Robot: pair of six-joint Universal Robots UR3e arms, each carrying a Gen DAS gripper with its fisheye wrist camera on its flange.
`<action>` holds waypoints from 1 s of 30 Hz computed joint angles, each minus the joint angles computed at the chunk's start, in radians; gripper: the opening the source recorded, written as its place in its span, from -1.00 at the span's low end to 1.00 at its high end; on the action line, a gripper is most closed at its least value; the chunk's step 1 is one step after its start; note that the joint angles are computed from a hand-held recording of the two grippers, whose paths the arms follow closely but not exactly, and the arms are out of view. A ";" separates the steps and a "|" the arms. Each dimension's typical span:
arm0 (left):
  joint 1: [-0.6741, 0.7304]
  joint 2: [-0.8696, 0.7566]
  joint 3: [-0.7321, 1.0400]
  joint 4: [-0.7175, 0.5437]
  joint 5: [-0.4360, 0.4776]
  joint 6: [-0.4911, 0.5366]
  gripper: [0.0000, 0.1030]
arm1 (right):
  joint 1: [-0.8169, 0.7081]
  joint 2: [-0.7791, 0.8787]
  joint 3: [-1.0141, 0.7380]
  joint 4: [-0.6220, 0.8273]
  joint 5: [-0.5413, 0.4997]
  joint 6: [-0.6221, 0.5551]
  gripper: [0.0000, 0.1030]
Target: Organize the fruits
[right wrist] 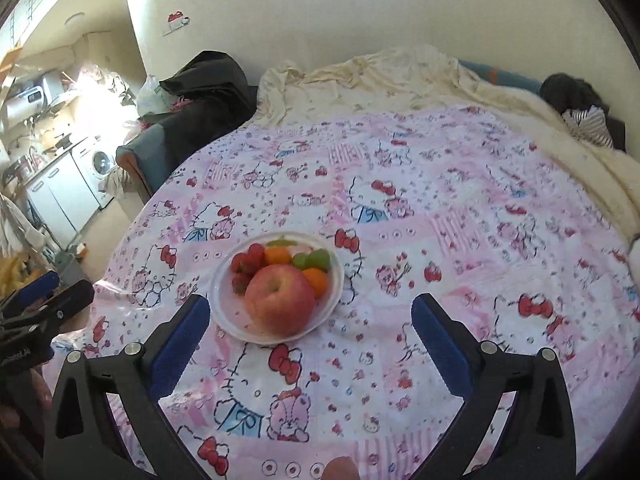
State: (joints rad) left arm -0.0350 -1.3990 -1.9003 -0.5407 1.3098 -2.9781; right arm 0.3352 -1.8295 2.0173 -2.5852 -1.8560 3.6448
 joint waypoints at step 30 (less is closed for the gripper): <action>-0.050 -0.113 0.038 0.022 0.029 -0.053 1.00 | 0.057 0.114 -0.019 -0.098 -0.075 -0.011 1.00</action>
